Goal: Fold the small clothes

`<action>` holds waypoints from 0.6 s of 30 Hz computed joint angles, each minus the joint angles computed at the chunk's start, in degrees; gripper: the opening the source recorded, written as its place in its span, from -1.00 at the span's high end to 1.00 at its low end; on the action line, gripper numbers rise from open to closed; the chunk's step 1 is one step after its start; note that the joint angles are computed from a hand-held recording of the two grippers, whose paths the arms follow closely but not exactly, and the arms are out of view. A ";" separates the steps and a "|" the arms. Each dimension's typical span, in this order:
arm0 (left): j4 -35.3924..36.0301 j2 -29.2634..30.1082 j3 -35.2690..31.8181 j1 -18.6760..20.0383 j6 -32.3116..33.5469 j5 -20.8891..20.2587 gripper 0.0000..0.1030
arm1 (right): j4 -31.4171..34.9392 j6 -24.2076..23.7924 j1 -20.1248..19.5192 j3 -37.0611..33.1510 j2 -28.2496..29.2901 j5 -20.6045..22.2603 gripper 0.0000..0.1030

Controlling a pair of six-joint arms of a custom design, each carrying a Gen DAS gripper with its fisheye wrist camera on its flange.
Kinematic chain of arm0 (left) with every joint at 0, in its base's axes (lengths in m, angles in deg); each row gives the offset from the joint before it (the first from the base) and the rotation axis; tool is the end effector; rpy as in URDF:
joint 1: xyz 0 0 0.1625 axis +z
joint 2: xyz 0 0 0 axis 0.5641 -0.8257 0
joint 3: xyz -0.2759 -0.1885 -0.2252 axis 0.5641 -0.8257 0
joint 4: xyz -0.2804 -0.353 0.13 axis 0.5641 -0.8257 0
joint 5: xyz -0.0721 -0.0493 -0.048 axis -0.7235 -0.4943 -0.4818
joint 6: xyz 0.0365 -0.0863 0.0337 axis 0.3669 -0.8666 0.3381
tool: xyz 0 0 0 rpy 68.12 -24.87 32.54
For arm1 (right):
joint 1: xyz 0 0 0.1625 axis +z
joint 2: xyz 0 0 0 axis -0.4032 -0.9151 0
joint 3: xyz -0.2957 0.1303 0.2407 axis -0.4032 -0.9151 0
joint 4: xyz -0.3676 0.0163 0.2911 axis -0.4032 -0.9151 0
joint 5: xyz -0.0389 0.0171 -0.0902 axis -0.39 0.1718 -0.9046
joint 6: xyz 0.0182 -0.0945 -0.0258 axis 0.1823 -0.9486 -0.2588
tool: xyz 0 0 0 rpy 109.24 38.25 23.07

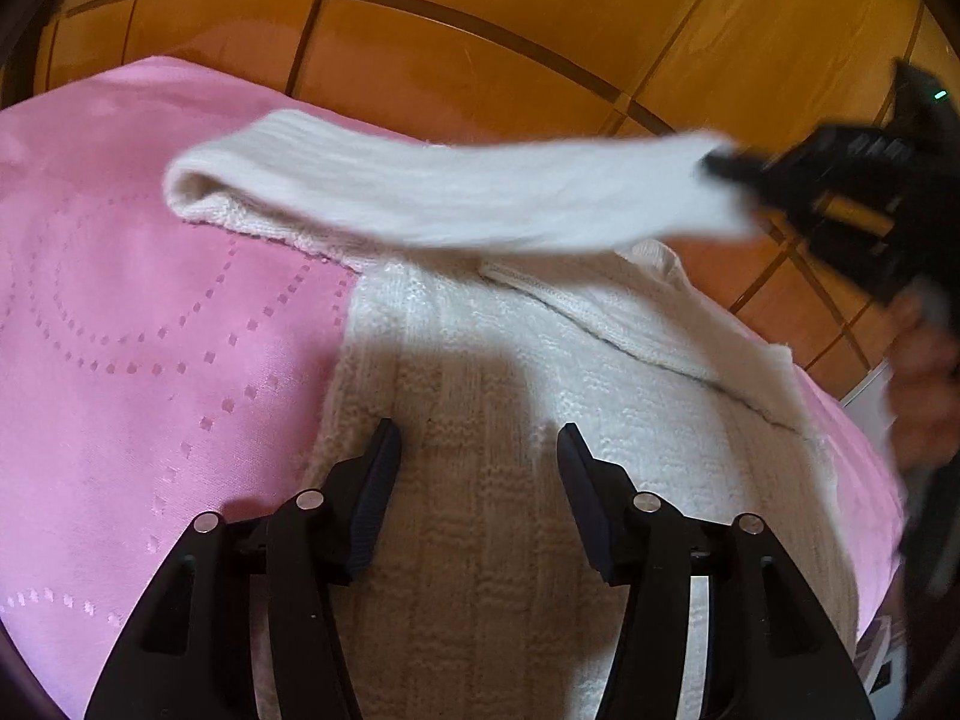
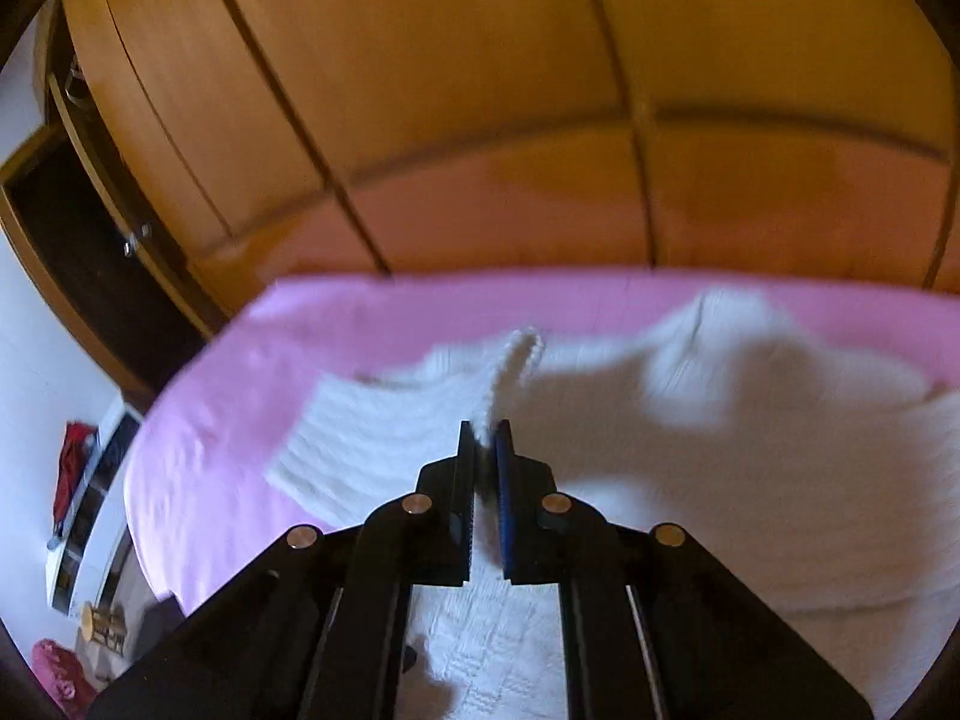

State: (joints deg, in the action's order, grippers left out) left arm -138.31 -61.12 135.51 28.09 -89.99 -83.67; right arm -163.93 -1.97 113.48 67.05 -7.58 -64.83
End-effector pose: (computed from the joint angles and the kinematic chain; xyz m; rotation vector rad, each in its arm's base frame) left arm -0.1774 -0.7323 -0.0473 0.3235 2.6413 -0.9953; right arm 0.1078 -0.8530 0.2849 0.3854 -2.6438 0.8929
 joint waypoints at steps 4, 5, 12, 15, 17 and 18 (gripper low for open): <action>0.25 0.17 -0.17 -0.15 0.10 0.56 -0.04 | -5.78 0.32 -0.94 2.66 -3.72 -0.22 0.89; 0.32 0.26 -0.26 -0.25 0.20 0.91 -0.04 | -6.67 0.62 -1.30 3.02 -4.21 -0.58 0.89; 1.37 1.25 -1.60 -0.76 0.99 2.24 -0.10 | -9.89 5.34 -6.25 4.95 -7.27 -6.00 0.90; 1.50 1.34 -1.69 -0.82 1.10 2.57 -0.10 | -9.78 7.15 -8.41 5.83 -7.84 -8.59 0.90; 1.56 1.33 -1.66 -0.87 1.20 2.78 -0.10 | -9.41 8.49 -9.29 5.65 -7.55 -10.21 0.90; 1.38 1.14 -1.29 -0.89 1.18 2.86 -0.10 | -9.03 9.46 -9.79 5.87 -7.59 -10.84 0.90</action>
State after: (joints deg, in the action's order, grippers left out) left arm -136.94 -59.98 134.21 27.20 -88.80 -80.81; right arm -172.96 7.48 103.69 72.92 -15.17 -75.67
